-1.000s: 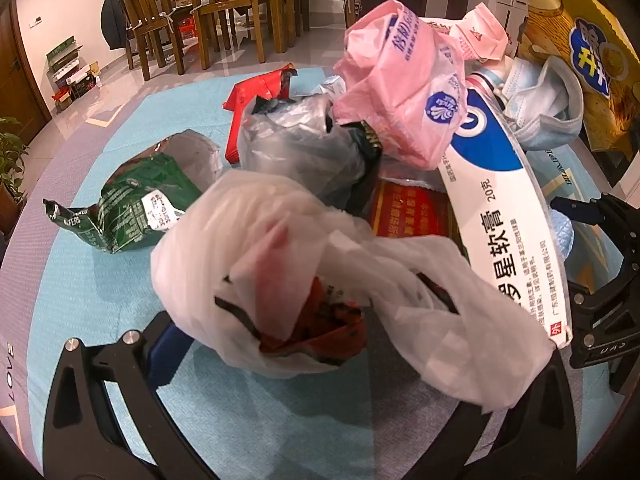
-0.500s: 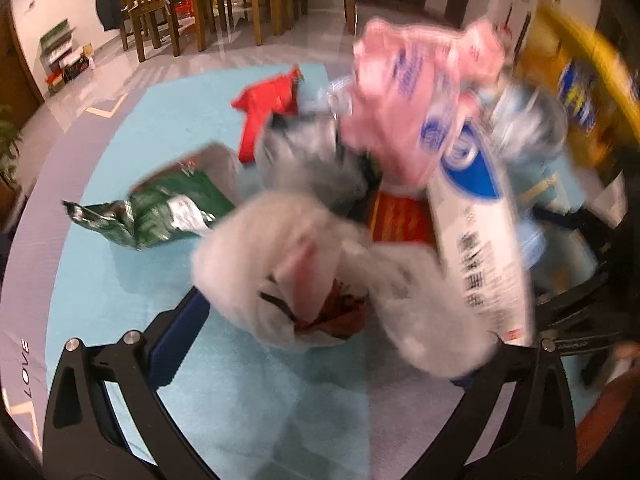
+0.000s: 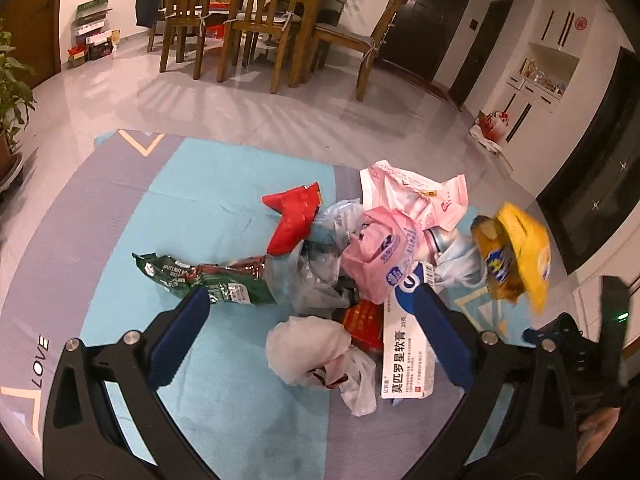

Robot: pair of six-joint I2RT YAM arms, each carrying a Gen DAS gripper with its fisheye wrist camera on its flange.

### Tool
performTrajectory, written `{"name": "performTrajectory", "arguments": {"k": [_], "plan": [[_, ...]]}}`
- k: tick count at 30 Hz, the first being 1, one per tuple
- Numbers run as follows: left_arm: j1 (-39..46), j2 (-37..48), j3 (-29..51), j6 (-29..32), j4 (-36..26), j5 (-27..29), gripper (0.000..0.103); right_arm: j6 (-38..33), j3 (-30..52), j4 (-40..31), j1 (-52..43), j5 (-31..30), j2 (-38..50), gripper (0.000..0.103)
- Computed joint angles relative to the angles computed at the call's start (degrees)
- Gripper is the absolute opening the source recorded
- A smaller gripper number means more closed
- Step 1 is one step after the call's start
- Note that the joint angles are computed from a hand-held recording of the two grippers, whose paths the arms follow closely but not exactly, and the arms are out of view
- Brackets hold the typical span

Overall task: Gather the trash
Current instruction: 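Grasp the white plastic bag with the left tool while the right tool grasps the yellow chip bag, then carry the white bag and yellow chip bag over the black trash bin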

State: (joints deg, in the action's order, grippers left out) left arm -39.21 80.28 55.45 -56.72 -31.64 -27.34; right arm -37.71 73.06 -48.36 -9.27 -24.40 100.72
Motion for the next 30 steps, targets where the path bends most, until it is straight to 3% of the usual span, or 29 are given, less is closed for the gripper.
{"name": "performTrajectory", "arguments": {"k": [7,11,15,20,25,30], "plan": [[-1.0,3.8,0.3,-4.0,-0.6,3.9,0.1,7.6,3.0,-3.6,1.7,-6.5,-5.3,0.1],[0.1,5.9,-1.6,-5.9,1.9,7.8,0.094,13.9,4.7,-3.3,6.2,-5.1,-5.3,0.089],[1.7,7.7,-4.0,-8.0,6.0,12.1,0.083,16.4,4.9,-1.6,10.1,-3.7,-6.3,0.082],[2.5,10.4,-4.6,-9.5,7.3,13.3,0.072,18.6,1.8,3.6,10.0,-1.2,-7.7,0.081],[2.7,8.7,-7.4,-9.8,12.2,15.0,0.032,19.7,4.4,-1.3,6.0,-2.4,-0.5,0.081],[0.8,4.9,-7.6,-10.0,11.3,12.2,0.027,17.7,3.9,-5.5,5.0,-4.2,1.9,0.081]]}}
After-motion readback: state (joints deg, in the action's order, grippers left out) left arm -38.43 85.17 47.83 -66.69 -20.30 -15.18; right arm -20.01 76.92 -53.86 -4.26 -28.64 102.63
